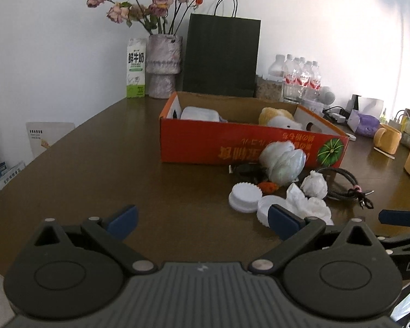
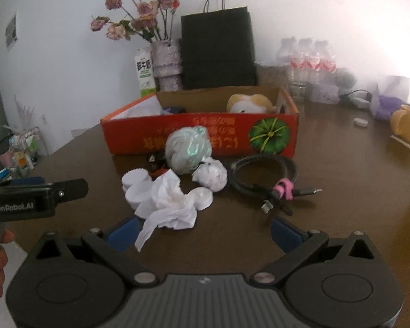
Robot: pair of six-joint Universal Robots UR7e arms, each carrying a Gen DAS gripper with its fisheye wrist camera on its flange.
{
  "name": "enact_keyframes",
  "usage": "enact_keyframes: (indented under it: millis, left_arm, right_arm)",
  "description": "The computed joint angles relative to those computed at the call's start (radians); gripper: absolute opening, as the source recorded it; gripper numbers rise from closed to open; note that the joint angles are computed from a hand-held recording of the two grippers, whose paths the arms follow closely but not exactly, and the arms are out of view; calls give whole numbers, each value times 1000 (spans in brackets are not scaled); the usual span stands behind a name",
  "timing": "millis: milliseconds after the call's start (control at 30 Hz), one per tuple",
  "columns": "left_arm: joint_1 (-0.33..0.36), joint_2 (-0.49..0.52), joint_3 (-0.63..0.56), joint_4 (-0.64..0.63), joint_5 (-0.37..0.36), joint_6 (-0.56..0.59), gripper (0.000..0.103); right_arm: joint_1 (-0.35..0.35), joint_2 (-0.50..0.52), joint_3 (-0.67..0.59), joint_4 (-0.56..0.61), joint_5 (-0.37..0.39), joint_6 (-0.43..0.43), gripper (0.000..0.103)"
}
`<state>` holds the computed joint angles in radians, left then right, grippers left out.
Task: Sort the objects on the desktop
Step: 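Withdraw both tools from the box back toward the loose items, then grasp the open white bottle cap with the left gripper while the right grasps the crumpled tissue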
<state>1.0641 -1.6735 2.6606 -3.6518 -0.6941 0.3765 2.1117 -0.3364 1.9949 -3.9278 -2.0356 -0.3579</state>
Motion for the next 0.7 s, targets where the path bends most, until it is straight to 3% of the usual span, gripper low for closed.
enact_keyframes:
  millis: [367, 700]
  left_arm:
    - [40, 8, -8, 24, -21, -23, 103]
    - [71, -2, -16, 58, -45, -42, 103]
  right_arm:
    - [-2, 28, -35, 75, 2, 0, 103]
    - [30, 85, -83, 35, -83, -50, 103]
